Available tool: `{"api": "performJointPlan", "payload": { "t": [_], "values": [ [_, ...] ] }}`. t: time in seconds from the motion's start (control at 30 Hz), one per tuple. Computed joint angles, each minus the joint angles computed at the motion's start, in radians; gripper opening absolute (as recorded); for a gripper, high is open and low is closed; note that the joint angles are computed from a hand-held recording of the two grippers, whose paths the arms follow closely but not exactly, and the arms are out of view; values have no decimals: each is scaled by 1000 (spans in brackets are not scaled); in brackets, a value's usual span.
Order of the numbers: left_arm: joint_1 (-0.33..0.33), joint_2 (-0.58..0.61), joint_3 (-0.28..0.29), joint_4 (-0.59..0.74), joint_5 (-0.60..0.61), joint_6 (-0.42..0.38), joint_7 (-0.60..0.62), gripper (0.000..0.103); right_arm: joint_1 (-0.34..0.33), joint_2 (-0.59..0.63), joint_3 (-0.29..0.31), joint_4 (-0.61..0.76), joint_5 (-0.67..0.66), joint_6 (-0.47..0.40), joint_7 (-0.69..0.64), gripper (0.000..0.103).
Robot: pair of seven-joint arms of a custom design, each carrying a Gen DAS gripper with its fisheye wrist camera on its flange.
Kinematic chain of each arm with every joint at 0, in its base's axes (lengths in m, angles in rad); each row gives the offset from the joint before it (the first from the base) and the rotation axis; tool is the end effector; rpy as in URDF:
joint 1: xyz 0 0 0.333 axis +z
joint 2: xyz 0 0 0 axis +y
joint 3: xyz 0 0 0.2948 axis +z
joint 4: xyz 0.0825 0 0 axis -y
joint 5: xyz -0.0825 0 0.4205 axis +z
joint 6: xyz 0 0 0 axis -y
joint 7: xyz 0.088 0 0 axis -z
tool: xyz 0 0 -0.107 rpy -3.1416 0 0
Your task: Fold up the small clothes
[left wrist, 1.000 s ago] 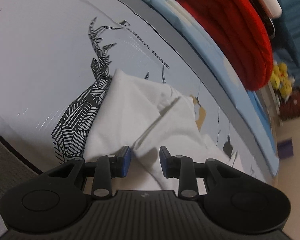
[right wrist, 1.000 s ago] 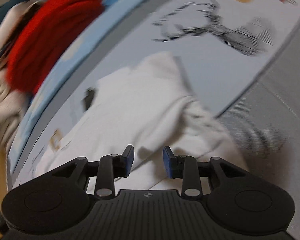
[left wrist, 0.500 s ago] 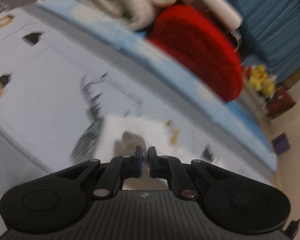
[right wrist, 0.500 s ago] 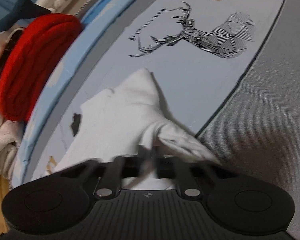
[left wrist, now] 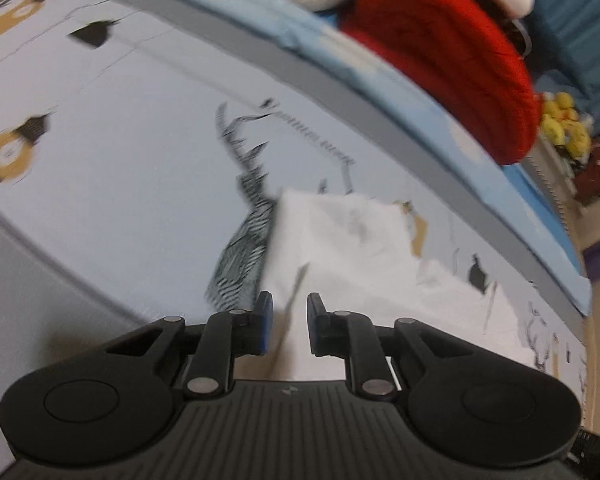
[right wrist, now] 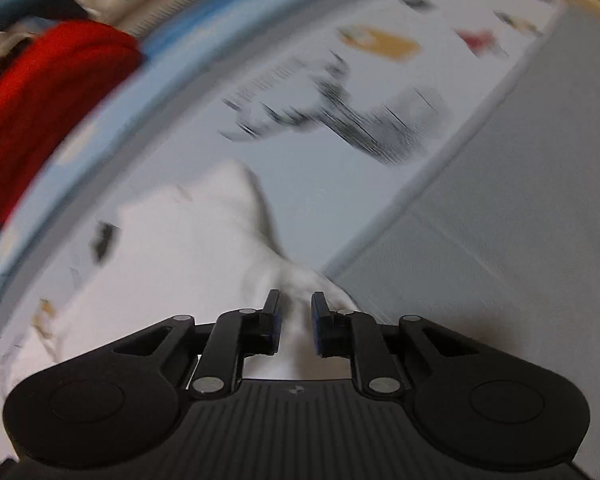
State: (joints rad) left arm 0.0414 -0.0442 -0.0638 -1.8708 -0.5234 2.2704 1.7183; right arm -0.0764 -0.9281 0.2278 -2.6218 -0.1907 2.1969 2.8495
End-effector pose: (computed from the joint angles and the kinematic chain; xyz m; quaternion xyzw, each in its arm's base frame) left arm 0.6229 -0.0271 0.5489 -0.6983 0.6442 -0.3120 0.0084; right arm 0.3697 0.0557 0.5483 -0.2241 0.9287 -0.2018 0.2158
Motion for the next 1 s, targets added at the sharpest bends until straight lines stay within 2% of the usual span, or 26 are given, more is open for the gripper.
{"api": "performJointPlan", "payload": {
  "t": [0.03,0.1,0.13,0.17,0.2,0.23,0.27,0.37,0.47,0.53,0.6,0.63,0.7,0.77,0.8,0.87,0.9,0.93,0.97,1.0],
  "values": [
    [19,5,-21,4,-13,8,30,21,-1,7,-1,-1,-18,29,-20,27],
    [90,22,-109,6,-11,31,62,36,4,27,-20,-6,-32,93,-75,43],
    [103,28,-128,9,8,31,58,42,6,50,-31,-1,-28,109,-102,45],
    [100,38,-130,14,30,25,70,42,8,68,-42,5,-17,102,-124,46],
    [96,45,-137,10,53,35,58,40,5,86,-48,12,-8,88,-136,46],
    [95,57,-142,16,57,28,85,0,1,104,-53,21,2,74,-144,46],
    [94,59,-147,15,68,33,100,2,-1,110,-57,21,10,61,-149,46],
    [86,18,-155,-38,62,165,165,2,-10,126,-53,29,13,52,-147,45],
    [73,35,-143,-19,184,165,67,2,-15,145,-46,42,-4,54,-157,46],
    [84,46,-151,4,267,125,20,3,-18,159,-43,49,-15,43,-162,46],
    [82,0,-150,-31,224,161,97,3,-15,165,-49,50,-16,39,-164,46],
    [76,-23,-143,-48,157,160,172,3,-12,165,-52,52,-16,38,-168,46],
    [58,-41,-123,-50,43,67,311,4,-9,163,-54,56,-21,27,-181,46],
    [42,-13,-104,-24,53,-64,340,13,-8,153,-55,57,-20,4,-181,47],
    [11,0,-79,-29,128,-93,326,11,-4,144,-59,55,-13,-9,-184,48],
    [-92,-30,23,-70,139,-47,339,9,8,120,-72,42,-1,-22,-207,51],
    [-149,-54,76,-85,150,-28,367,13,16,115,-81,43,9,-43,-232,51],
    [-178,-89,101,-129,112,37,406,18,25,108,-89,41,16,-56,-261,51],
    [-174,-126,93,-184,61,127,474,30,29,98,-93,38,24,-78,-280,52],
    [-134,-143,53,-218,80,161,489,38,33,81,-96,30,36,-91,-291,51]
  ]
}}
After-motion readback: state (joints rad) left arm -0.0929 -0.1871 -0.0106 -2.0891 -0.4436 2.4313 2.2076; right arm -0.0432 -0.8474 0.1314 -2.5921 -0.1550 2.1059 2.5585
